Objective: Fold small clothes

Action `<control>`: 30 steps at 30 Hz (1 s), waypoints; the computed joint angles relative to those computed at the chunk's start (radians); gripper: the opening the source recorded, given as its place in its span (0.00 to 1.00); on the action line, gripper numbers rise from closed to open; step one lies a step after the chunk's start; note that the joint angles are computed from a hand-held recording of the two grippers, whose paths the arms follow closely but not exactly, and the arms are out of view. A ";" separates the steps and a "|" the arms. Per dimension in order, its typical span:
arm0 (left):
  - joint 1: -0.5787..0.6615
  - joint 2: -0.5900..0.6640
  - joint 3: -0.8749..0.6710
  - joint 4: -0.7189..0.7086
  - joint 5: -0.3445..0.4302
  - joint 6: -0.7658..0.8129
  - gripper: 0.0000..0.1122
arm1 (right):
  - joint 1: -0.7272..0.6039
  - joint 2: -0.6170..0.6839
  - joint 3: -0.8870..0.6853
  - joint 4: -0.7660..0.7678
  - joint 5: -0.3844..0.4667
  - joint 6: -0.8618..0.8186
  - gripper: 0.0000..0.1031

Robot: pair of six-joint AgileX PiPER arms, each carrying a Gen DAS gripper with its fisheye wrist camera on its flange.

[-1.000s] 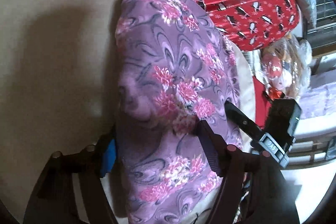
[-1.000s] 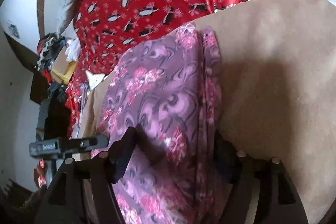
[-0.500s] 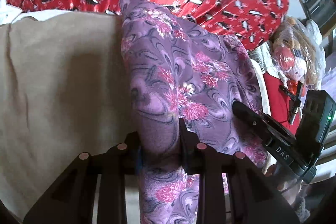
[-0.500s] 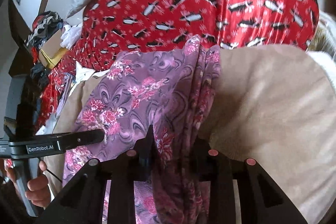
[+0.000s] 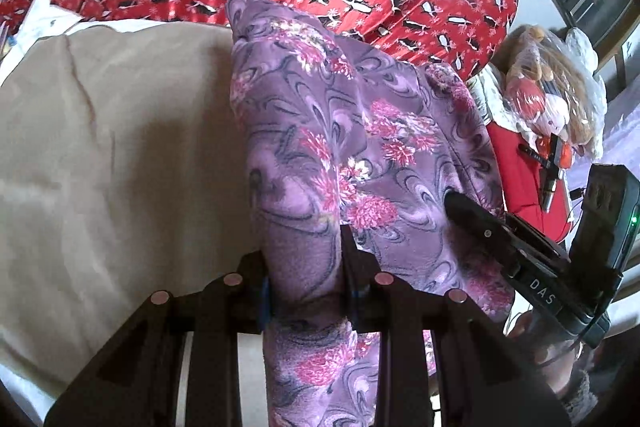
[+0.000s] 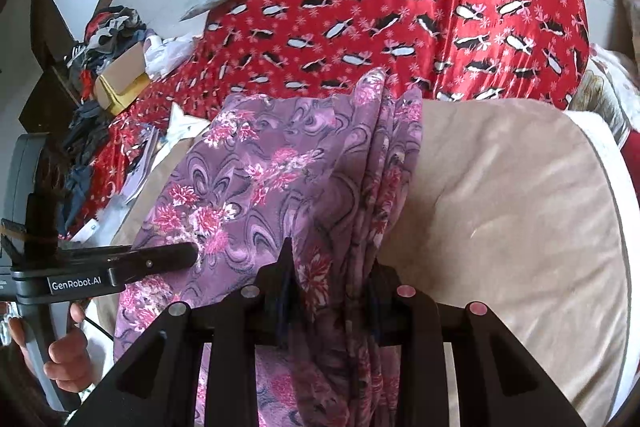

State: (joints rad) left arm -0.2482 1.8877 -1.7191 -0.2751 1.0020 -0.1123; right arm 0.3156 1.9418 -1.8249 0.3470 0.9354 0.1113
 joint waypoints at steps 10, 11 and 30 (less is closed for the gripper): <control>0.053 -0.115 0.242 -0.008 -0.062 0.074 0.23 | 0.090 -0.063 0.164 0.024 -0.092 0.041 0.29; 0.058 -0.117 0.256 -0.013 -0.070 0.083 0.23 | 0.094 -0.061 0.174 0.030 -0.101 0.040 0.29; 0.175 -0.061 0.279 -0.141 -0.123 0.218 0.39 | 0.065 -0.039 0.263 0.004 -0.203 0.089 0.51</control>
State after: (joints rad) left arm -0.0733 1.8268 -1.4397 -0.4156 0.8786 0.1058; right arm 0.3804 1.9028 -1.5618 0.3512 0.7327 0.2003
